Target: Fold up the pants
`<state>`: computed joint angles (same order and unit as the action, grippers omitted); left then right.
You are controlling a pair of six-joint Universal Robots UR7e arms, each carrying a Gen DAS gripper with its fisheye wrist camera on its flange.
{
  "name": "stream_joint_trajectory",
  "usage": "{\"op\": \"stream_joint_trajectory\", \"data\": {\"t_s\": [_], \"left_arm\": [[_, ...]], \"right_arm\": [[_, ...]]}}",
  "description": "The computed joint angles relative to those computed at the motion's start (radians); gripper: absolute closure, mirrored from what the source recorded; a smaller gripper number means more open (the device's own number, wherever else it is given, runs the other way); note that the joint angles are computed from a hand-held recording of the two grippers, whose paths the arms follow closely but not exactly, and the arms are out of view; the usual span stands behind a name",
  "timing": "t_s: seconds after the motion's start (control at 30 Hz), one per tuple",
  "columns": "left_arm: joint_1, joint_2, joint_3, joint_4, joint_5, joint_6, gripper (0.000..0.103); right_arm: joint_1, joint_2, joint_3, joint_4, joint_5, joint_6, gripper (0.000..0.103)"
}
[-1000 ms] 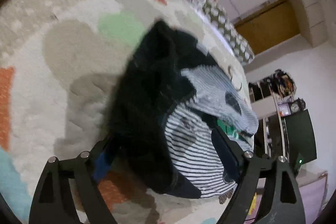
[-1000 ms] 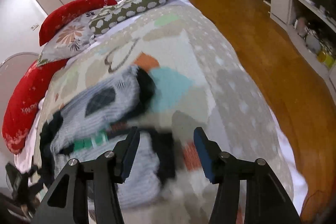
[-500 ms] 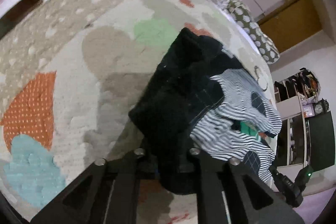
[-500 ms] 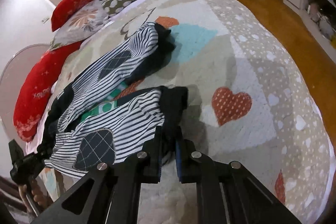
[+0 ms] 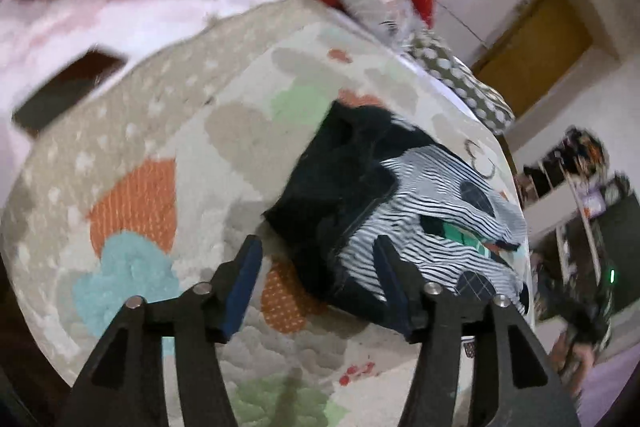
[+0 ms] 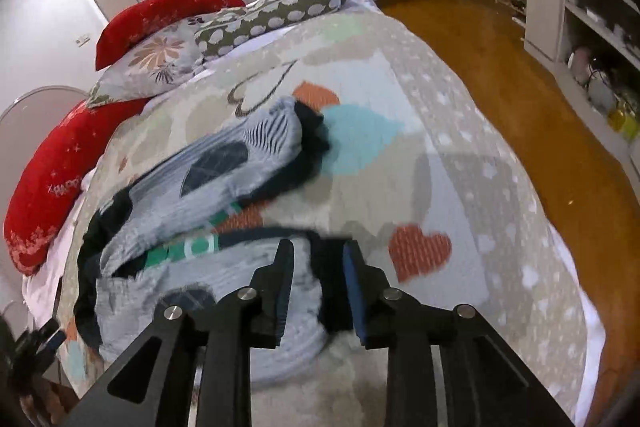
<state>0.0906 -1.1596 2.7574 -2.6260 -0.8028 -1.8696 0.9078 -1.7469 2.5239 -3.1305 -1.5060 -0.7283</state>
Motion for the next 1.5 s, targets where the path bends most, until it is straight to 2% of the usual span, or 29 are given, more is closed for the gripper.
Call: {"op": "stream_joint_trajectory", "data": {"t_s": [0.1,0.17,0.23,0.3,0.33,0.47,0.53,0.57,0.63,0.73,0.83,0.9,0.97,1.03,1.07,1.23,1.33,1.43,1.47,1.5], "left_arm": [[0.065,0.027,-0.044,-0.054,0.018,0.16,0.037],[0.152,0.077,-0.088,-0.177,0.005,0.345,0.037],[0.211,0.126,-0.132,-0.258,-0.006,0.478,0.037],[0.278,0.192,-0.201,-0.316,-0.007,0.618,0.037],[0.3,0.216,-0.228,-0.316,-0.006,0.646,0.037],[0.406,0.289,-0.329,-0.386,-0.041,0.812,0.036],[0.449,0.289,-0.364,-0.374,-0.055,0.85,0.036],[0.47,0.284,-0.382,-0.359,-0.063,0.878,0.036],[0.49,0.273,-0.406,-0.317,-0.061,0.918,0.036],[0.517,0.27,-0.446,-0.255,-0.049,0.996,0.032],[0.568,0.284,-0.48,-0.284,-0.088,1.123,0.03],[0.613,0.299,-0.511,-0.31,-0.132,1.211,0.03],[0.645,0.316,-0.548,-0.284,-0.147,1.282,0.03],[0.66,0.338,-0.577,-0.262,-0.13,1.337,0.03],[0.676,0.349,-0.593,-0.252,-0.144,1.371,0.029],[0.736,0.404,-0.663,-0.208,-0.205,1.451,0.026],[0.751,0.446,-0.707,-0.172,-0.188,1.461,0.024],[0.739,0.476,-0.734,-0.136,-0.148,1.452,0.021],[0.733,0.481,-0.74,-0.116,-0.13,1.443,0.024],[0.722,0.485,-0.741,-0.105,-0.108,1.437,0.042]], "right_arm": [[0.055,0.067,-0.036,-0.046,-0.044,0.017,0.075],[0.096,0.111,-0.061,-0.075,-0.077,0.019,0.075],[0.139,0.149,-0.089,-0.085,-0.102,0.006,0.075],[0.176,0.18,-0.13,-0.038,-0.11,-0.014,0.075],[0.187,0.193,-0.147,-0.011,-0.115,-0.013,0.075],[0.209,0.295,-0.236,0.06,-0.171,0.044,0.075],[0.218,0.354,-0.289,0.103,-0.268,0.072,0.076],[0.206,0.373,-0.316,0.144,-0.29,0.09,0.076],[0.194,0.345,-0.316,0.181,-0.257,0.091,0.076],[0.209,0.31,-0.31,0.19,-0.247,0.046,0.075],[0.232,0.294,-0.327,0.207,-0.207,-0.002,0.074],[0.263,0.322,-0.344,0.155,-0.223,-0.042,0.067],[0.295,0.369,-0.387,0.143,-0.249,-0.067,0.048],[0.327,0.43,-0.447,0.162,-0.294,-0.075,0.048],[0.339,0.456,-0.471,0.17,-0.315,-0.08,0.048],[0.366,0.558,-0.566,0.252,-0.398,-0.125,0.048],[0.376,0.594,-0.574,0.249,-0.442,-0.188,0.047],[0.384,0.621,-0.559,0.177,-0.469,-0.248,0.047],[0.386,0.625,-0.551,0.153,-0.476,-0.267,0.049],[0.386,0.625,-0.543,0.138,-0.474,-0.284,0.054]]}}
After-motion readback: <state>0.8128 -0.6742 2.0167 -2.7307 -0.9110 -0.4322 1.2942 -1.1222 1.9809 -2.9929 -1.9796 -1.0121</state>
